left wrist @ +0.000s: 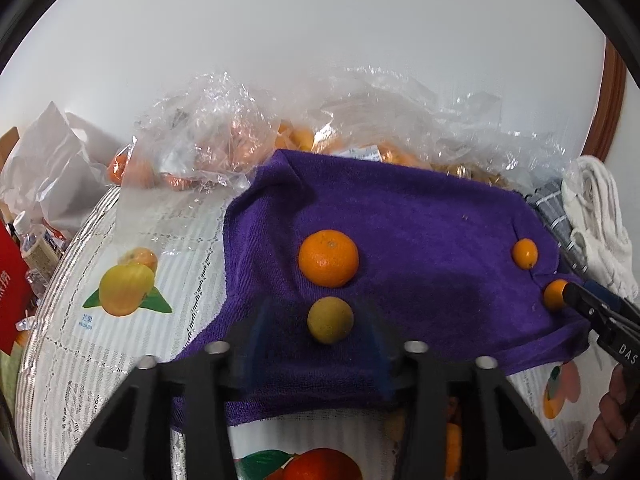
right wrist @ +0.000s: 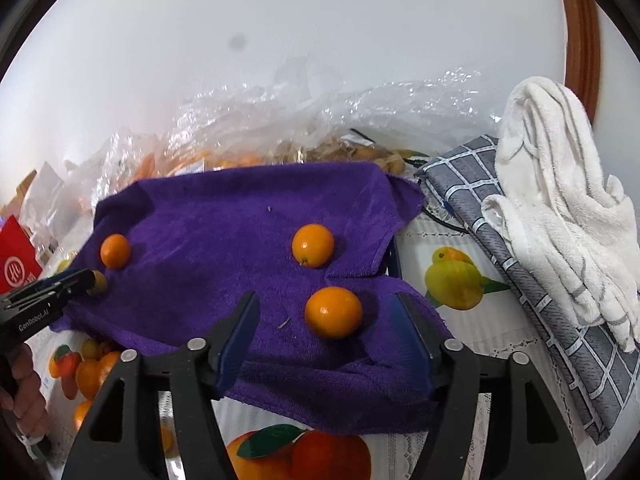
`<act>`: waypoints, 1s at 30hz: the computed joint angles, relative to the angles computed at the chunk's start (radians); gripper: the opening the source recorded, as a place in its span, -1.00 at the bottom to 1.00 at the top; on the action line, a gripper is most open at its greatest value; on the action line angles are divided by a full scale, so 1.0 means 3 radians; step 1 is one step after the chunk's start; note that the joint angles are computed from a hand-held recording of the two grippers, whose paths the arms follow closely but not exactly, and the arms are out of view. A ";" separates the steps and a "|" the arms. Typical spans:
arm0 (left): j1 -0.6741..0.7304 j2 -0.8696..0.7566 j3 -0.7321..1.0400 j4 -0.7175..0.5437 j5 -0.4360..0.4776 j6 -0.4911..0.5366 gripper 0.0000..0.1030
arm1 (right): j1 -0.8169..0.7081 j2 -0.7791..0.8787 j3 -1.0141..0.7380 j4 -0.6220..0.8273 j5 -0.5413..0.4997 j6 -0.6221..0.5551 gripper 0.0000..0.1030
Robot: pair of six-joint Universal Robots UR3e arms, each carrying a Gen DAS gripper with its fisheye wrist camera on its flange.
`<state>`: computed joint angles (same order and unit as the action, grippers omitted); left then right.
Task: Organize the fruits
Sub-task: 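Open the right gripper to drop its orange on the towel while the left gripper releases the green-yellow fruit, then withdraw both open grippers back toward the loose fruit cluster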
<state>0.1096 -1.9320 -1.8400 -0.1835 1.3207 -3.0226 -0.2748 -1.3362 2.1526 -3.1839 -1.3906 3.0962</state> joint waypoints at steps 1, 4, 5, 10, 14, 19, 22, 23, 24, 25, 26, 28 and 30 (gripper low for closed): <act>0.0010 0.0009 -0.0021 0.0043 -0.0024 -0.0017 0.05 | 0.0008 -0.0016 0.0025 -0.0054 -0.0019 0.0016 0.40; 0.0007 0.0038 -0.0036 0.0059 0.0001 -0.0006 0.05 | 0.0065 -0.0089 0.0046 -0.0074 -0.0137 0.0099 0.40; 0.0005 0.0052 -0.0037 0.0053 0.0011 -0.0015 0.05 | 0.0064 -0.0151 0.0055 -0.0006 -0.0109 0.0109 0.40; 0.0079 0.0381 -0.0145 -0.0090 -0.0135 0.0014 0.05 | 0.0214 -0.0515 0.0152 0.0215 -0.0352 0.0137 0.40; 0.0213 0.0653 -0.0349 -0.0203 -0.0317 0.0124 0.05 | 0.0175 -0.0899 0.0303 0.0594 -0.0322 0.0199 0.40; 0.0481 0.0979 -0.0597 -0.0605 -0.0483 0.0445 0.05 | 0.0219 -0.1188 0.0556 0.0831 -0.0282 0.0302 0.39; 0.0703 0.1202 -0.0790 -0.0781 -0.0638 0.0637 0.05 | 0.0442 -0.1199 0.0656 0.0765 -0.0441 0.0299 0.21; 0.0784 0.1288 -0.0872 -0.0824 -0.0671 0.0705 0.05 | 0.0483 -0.1215 0.0690 0.0761 -0.0433 0.0299 0.18; 0.0853 0.1359 -0.0938 -0.0878 -0.0701 0.0785 0.05 | 0.0514 -0.1225 0.0710 0.0772 -0.0415 0.0306 0.14; 0.0927 0.1434 -0.1002 -0.0968 -0.0735 0.0890 0.05 | 0.0542 -0.1244 0.0728 0.0799 -0.0389 0.0301 0.12; 0.0980 0.1485 -0.1051 -0.1038 -0.0764 0.0971 0.05 | 0.0561 -0.1264 0.0751 0.0804 -0.0352 0.0296 0.12; 0.1086 0.1580 -0.1201 -0.1112 -0.0825 0.1134 0.05 | 0.0582 -0.1276 0.0776 0.0811 -0.0213 0.0304 0.12; 0.1105 0.1608 -0.1321 -0.1050 -0.0782 0.1182 0.05 | 0.0626 -0.1245 0.0768 0.0817 -0.0097 0.0269 0.12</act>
